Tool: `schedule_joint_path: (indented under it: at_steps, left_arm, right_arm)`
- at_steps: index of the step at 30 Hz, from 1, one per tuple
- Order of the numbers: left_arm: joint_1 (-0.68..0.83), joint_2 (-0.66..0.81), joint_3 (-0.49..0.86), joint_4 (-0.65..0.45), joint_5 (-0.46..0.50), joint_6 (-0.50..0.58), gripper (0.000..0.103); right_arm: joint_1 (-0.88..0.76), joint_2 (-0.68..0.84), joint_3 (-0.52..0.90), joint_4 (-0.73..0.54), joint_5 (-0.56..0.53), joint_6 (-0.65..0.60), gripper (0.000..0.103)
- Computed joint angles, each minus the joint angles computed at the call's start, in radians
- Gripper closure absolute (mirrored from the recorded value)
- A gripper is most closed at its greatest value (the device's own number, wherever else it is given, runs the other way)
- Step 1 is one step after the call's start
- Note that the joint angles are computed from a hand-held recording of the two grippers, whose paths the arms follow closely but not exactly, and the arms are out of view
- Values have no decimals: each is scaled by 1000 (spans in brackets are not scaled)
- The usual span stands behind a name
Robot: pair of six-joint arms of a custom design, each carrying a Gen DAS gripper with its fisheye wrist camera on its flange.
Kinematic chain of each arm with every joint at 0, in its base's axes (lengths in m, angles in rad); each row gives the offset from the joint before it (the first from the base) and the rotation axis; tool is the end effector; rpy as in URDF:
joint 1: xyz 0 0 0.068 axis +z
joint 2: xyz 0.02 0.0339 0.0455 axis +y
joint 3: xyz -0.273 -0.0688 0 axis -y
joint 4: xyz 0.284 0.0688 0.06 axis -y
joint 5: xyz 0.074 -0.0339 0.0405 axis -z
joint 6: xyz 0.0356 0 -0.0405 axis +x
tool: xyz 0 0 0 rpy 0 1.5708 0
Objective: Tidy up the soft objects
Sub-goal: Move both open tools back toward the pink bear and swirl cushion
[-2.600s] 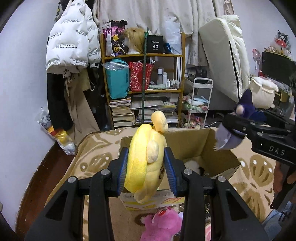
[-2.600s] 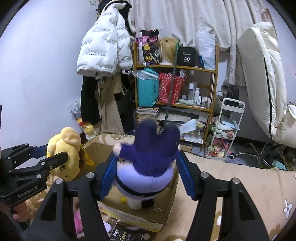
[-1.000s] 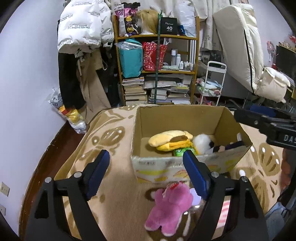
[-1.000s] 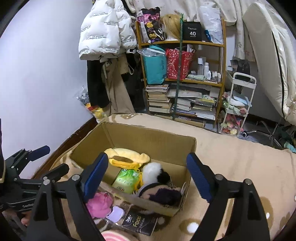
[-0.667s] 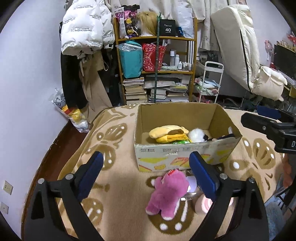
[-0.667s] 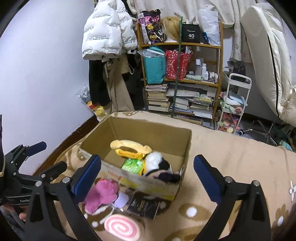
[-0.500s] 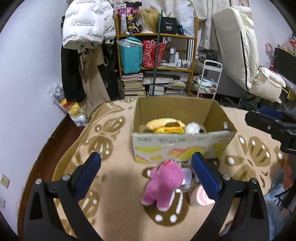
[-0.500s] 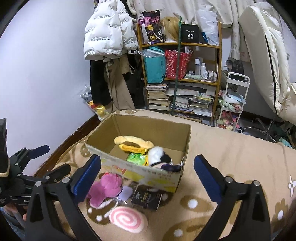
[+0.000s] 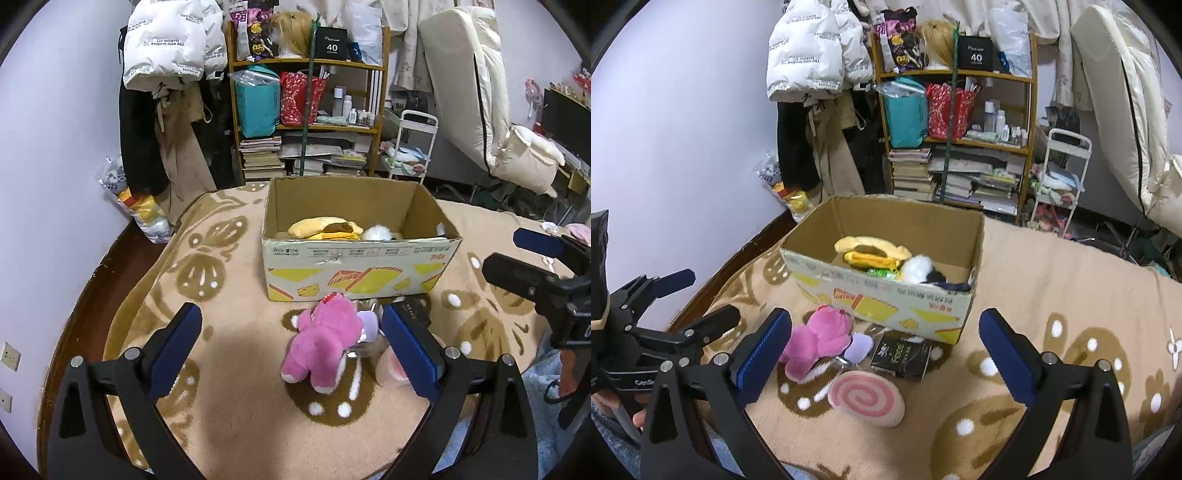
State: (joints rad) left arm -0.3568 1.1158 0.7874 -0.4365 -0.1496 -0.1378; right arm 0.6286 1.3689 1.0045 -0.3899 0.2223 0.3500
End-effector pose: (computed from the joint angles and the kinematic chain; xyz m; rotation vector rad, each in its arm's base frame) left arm 0.2520 -0.0883 0.2483 0.1803 2.3192 -0.0737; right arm 0.2725 0.1884 0.2613 -0.2105 2.3048 0.2422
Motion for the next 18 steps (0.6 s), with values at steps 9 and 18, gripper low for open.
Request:
schedule_joint_path:
  at_steps: [9,18]
  left_arm:
    - [55,118,37,22,60,18,6]
    - [56,241,89,58,54,56,6]
  right_arm:
    - [-21,72,0,22,-63,8,0]
    - [-42,169,34,3,-91,10,0]
